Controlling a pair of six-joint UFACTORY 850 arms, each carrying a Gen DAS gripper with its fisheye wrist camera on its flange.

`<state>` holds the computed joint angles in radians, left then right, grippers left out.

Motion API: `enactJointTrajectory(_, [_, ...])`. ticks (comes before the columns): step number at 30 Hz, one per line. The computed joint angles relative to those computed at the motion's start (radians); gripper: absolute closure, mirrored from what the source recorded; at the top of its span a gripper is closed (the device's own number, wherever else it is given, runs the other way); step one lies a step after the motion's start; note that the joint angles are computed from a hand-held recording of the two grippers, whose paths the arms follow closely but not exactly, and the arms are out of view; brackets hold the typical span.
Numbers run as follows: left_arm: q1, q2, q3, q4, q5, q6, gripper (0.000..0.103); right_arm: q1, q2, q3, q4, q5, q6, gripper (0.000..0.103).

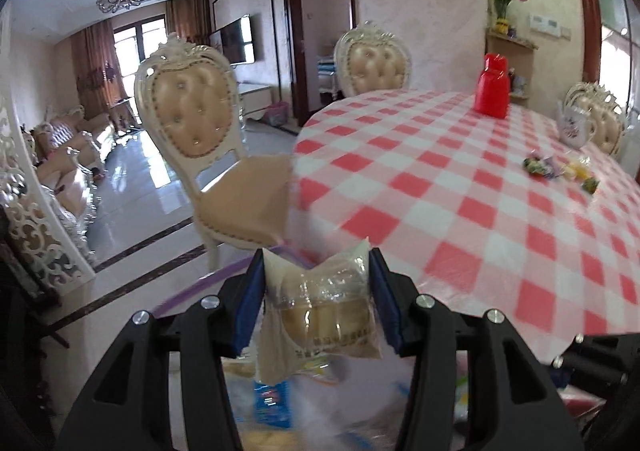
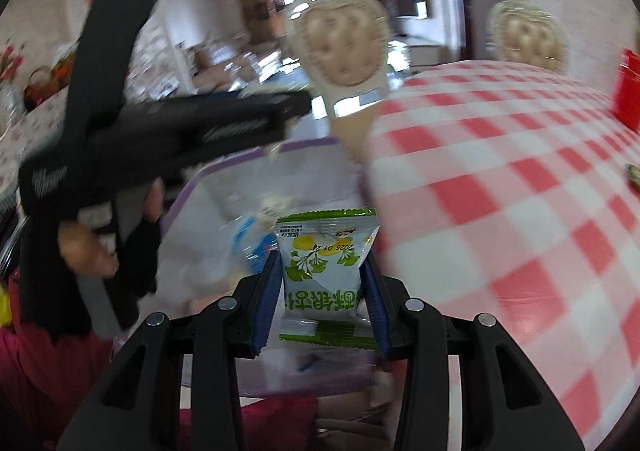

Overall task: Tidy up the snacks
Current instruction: 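Carry both snacks to the clear box and open both grippers to drop them, then grasp the green-yellow pouch with the right gripper while the left gripper grasps the green garlic snack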

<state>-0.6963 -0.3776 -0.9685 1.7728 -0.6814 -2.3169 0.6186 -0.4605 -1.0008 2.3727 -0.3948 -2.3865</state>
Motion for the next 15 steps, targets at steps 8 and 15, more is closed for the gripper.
enactJointTrajectory(8, [-0.002, 0.044, 0.028, -0.125, -0.092, 0.053, 0.008, -0.042, 0.015, 0.028, -0.102, -0.111, 0.109, 0.039])
enactJointTrajectory(15, [-0.060, 0.022, -0.025, 0.059, -0.064, -0.156, 0.002, -0.173, 0.097, 0.126, 0.137, -0.126, -0.022, 0.038])
